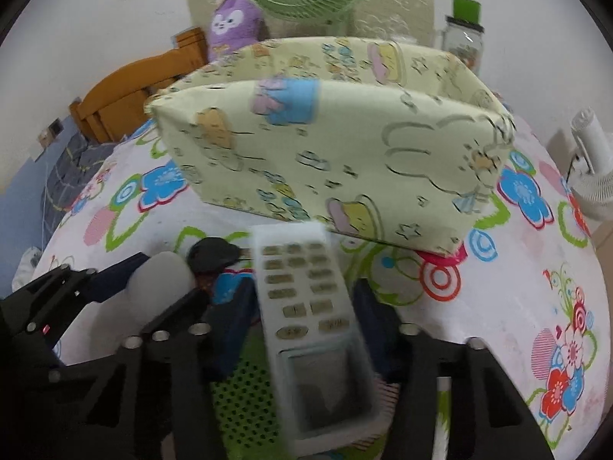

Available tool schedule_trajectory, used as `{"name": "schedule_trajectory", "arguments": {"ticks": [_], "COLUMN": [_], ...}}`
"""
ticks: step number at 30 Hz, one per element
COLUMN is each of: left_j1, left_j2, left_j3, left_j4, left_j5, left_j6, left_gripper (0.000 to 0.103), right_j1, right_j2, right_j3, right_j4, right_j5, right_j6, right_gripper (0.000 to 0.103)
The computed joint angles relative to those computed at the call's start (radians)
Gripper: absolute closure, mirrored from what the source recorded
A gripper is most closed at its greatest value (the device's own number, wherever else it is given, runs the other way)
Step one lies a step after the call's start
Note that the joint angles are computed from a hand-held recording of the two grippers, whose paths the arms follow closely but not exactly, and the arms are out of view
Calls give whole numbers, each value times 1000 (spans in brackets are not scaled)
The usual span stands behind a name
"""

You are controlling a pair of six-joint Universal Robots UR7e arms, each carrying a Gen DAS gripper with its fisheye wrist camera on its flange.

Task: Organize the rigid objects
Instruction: 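Grasp the round white earbud case with the left gripper while the right grasps the white remote, then lift and carry the earbud case and remote over the yellow basket with both grippers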

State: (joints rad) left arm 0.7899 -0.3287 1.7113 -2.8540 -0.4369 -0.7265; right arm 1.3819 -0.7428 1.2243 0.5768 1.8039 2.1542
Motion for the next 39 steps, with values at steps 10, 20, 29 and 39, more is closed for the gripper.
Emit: {"name": "schedule_trajectory", "arguments": {"ticks": [10, 20, 29, 39], "left_j1": [-11, -37, -63, -86], "left_j2": [-11, -11, -8, -4], "left_j3": [23, 34, 33, 17], "left_j4": [-34, -41, -30, -11], "left_j5": [-27, -17, -10, -5], "left_j6": [-9, -27, -46, -48], "left_gripper": [49, 49, 49, 49], "right_j1": [0, 1, -9, -11], "right_j2": [-43, -96, -141, -195], "right_j3": [54, 118, 148, 189], "right_j4": [-32, -84, -87, -128], "right_j5": [-6, -1, -21, -26], "right_j6": [10, 10, 11, -1], "right_gripper": [54, 55, 55, 55]}}
